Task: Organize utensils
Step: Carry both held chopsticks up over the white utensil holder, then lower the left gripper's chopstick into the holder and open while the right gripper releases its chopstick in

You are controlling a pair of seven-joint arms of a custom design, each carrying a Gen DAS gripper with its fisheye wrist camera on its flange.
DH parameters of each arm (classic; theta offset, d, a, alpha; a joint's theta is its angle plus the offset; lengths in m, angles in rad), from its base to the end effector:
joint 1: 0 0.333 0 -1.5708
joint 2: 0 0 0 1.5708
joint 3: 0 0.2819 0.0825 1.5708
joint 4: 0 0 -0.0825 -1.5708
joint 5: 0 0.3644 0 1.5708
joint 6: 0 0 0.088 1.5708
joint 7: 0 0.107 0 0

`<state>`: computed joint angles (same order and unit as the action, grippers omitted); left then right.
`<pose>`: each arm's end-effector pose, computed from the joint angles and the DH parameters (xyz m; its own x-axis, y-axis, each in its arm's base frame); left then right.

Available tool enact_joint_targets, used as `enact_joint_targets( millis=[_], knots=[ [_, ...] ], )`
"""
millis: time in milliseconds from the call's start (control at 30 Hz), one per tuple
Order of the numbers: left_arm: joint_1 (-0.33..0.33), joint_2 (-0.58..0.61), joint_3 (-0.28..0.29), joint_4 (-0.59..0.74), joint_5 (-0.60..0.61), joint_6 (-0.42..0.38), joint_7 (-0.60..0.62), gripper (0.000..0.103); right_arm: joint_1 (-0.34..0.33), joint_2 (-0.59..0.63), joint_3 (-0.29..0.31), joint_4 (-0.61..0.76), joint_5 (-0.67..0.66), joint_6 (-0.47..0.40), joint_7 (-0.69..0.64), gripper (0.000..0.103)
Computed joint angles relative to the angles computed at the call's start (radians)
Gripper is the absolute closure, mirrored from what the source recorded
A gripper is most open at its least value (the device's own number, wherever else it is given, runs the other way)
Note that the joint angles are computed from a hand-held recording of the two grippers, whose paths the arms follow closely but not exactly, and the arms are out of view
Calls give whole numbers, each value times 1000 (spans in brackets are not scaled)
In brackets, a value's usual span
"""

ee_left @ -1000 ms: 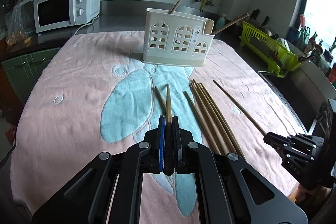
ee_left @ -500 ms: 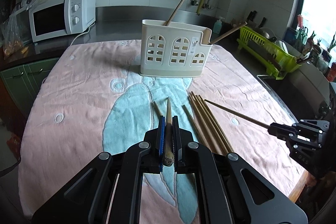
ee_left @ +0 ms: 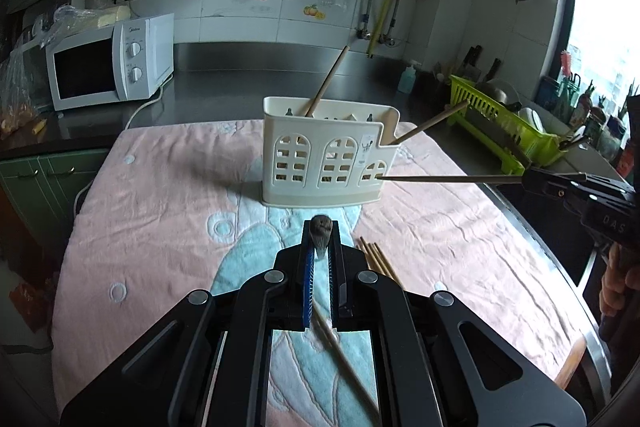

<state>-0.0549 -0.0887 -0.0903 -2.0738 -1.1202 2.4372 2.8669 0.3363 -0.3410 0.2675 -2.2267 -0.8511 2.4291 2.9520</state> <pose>0.5442 -0.0827 0.4931 -0.7070 -0.6849 0.1760 -0.5058 0.3159 -0.8027 0.3977 0.2848 0.5408 -0.2143 -0.9747 -0.0632 -0.5809 0.1792 -0.7940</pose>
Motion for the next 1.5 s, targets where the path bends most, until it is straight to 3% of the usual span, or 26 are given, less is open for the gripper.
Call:
enact_joint_targets(
  millis=[367, 633, 833, 967, 1100, 1433, 1500],
  knots=[
    [19, 77, -13, 238, -2, -54, -86, 98, -19, -7, -72, 133, 164, -45, -299, 97],
    [13, 163, -55, 432, 6, 35, -146, 98, -25, 93, -101, 258, 292, -148, -482, 97],
    [-3, 315, -95, 613, 226, 73, -330, 98, -24, 164, -137, 330, 400, -181, -587, 97],
    [-11, 444, -112, 772, 396, 16, -494, 98, -29, 213, -153, 381, 448, -200, -634, 97],
    [-21, 528, -132, 866, 518, -2, -577, 98, -35, 264, -170, 430, 503, -215, -678, 97],
    [-5, 593, -177, 926, 593, -3, -638, 95, -48, 331, -190, 480, 523, -170, -669, 95],
    [6, 583, -189, 910, 577, 3, -623, 95, -48, 327, -189, 472, 508, -148, -657, 90]
  ],
)
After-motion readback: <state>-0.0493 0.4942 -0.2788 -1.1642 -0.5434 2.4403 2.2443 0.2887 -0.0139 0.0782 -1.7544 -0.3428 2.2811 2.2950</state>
